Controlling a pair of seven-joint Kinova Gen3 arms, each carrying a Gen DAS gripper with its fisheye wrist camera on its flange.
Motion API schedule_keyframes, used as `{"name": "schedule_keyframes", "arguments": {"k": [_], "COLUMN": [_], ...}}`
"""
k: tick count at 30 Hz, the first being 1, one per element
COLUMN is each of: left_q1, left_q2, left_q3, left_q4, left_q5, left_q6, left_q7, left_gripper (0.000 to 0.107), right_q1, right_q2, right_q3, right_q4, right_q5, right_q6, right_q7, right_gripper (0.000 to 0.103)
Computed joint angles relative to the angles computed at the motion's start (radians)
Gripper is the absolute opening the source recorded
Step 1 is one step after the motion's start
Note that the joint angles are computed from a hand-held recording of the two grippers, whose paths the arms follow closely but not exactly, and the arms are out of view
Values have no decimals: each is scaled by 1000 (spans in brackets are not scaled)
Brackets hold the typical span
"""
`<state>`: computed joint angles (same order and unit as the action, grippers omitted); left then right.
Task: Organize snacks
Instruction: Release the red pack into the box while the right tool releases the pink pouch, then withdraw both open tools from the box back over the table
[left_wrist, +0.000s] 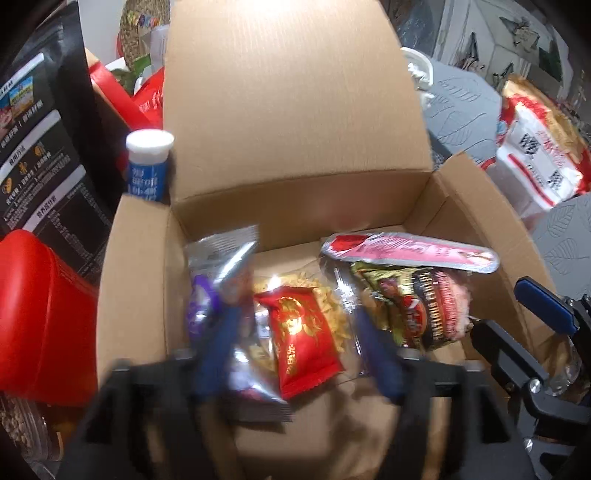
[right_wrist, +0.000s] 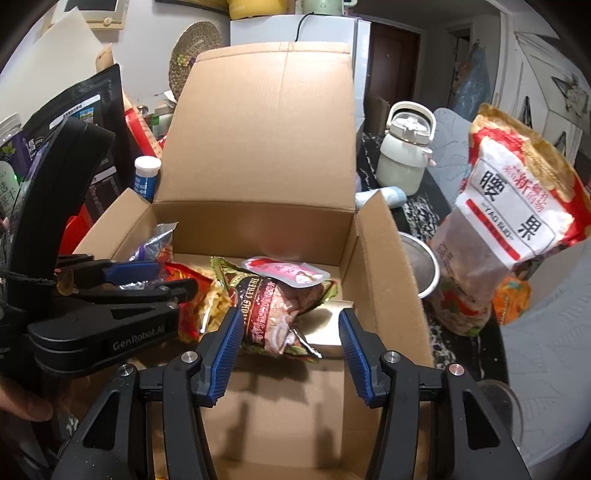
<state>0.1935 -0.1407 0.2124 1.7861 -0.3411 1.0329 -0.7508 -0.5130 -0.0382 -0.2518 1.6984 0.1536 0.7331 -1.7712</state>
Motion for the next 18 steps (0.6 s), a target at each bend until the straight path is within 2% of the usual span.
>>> {"name": "schedule_keyframes", "arguments": {"k": [1, 2, 10, 18], "left_q1": [3, 3, 7, 4], "left_q2": [-11, -17, -55, -133], "left_q3": [8, 16, 65, 132], "left_q4": [2, 3, -35, -68], "left_q5": [-10, -21, -71, -92], "left_q6": [-3, -1, 79, 149], "left_q7": [8, 20, 74, 90], "left_gripper": [87, 88, 88, 88], "right_q1": [1, 2, 22, 50], "right_q2": [-6, -14, -79, -157], "right_q3": [0, 0, -14, -18], "right_q4": [1, 3, 9, 15], "right_q5": [2, 6, 19, -35], "right_q6": [2, 4, 29, 40], "right_q7": [-3, -6, -17, 21], "right_gripper": [53, 53, 53, 57]}}
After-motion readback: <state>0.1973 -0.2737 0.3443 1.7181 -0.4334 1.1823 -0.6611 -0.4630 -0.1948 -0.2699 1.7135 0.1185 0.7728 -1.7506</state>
